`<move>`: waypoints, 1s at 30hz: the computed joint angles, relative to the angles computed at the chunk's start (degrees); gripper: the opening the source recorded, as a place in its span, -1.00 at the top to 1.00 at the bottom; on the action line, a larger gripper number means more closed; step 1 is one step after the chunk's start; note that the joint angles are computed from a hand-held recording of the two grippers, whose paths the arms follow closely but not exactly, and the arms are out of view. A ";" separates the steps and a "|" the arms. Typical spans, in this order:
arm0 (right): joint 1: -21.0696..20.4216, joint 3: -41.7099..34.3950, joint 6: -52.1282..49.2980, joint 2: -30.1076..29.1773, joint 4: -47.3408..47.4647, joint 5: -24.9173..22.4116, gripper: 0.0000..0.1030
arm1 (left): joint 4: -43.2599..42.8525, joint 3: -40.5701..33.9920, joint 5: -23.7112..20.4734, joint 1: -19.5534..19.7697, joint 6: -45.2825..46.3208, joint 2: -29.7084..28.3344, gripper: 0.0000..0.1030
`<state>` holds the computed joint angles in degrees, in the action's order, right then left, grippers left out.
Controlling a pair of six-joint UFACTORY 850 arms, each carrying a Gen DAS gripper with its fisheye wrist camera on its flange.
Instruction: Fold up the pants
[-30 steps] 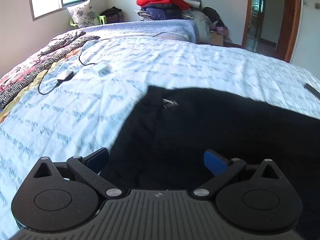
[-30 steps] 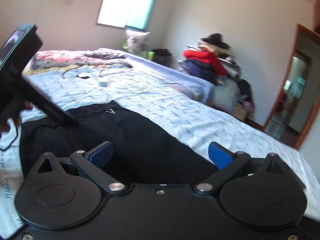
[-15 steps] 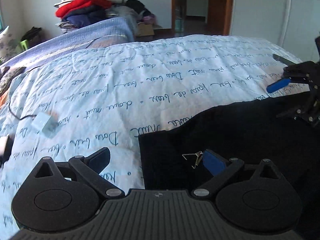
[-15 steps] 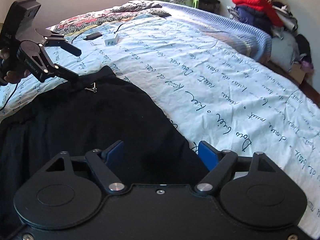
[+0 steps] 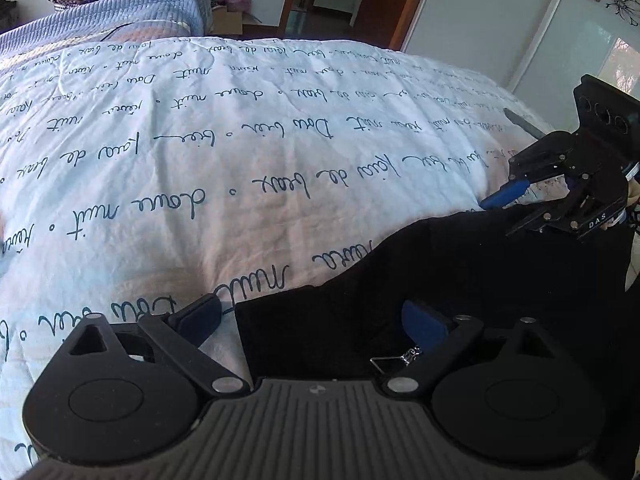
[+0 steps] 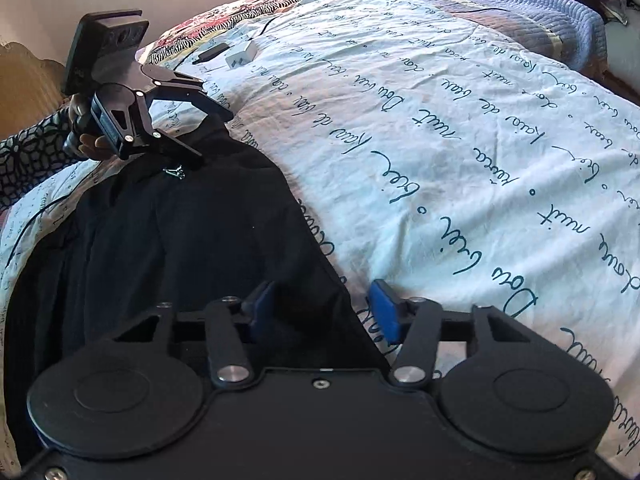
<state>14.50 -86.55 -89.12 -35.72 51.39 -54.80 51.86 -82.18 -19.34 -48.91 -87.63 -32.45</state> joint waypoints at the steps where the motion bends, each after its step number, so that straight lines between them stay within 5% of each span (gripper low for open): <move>1: -0.01 0.36 -0.31 0.30 0.57 0.19 0.60 | -0.44 -0.01 -0.11 -0.15 0.30 0.15 -0.50; 5: 0.38 3.96 -3.51 2.83 3.26 4.60 0.80 | -0.73 0.03 -3.40 -0.78 -4.93 0.93 0.27; 8: 0.70 8.55 -8.21 6.27 8.12 9.41 0.83 | 6.44 0.45 -6.31 -2.71 -12.77 1.62 0.51; 13: 1.88 17.47 -20.66 13.64 20.06 18.75 0.84 | 8.50 -3.53 -16.76 -6.22 -11.90 -0.35 0.58; 17: 2.51 26.39 -33.17 22.21 31.63 21.93 0.85 | 14.37 -3.70 -23.79 -10.14 -14.85 0.92 0.60; 23: 1.52 40.41 -43.02 37.40 36.73 19.08 0.85 | 16.08 -2.61 -33.92 -17.84 -14.14 3.75 0.60; 30: -0.05 52.63 -37.85 51.30 26.48 12.08 0.85 | 15.18 0.30 -42.02 -28.00 -22.34 5.44 0.60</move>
<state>14.45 -33.93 -126.97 15.58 77.87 -42.72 67.03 -81.88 -61.36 -76.92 -109.97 -27.02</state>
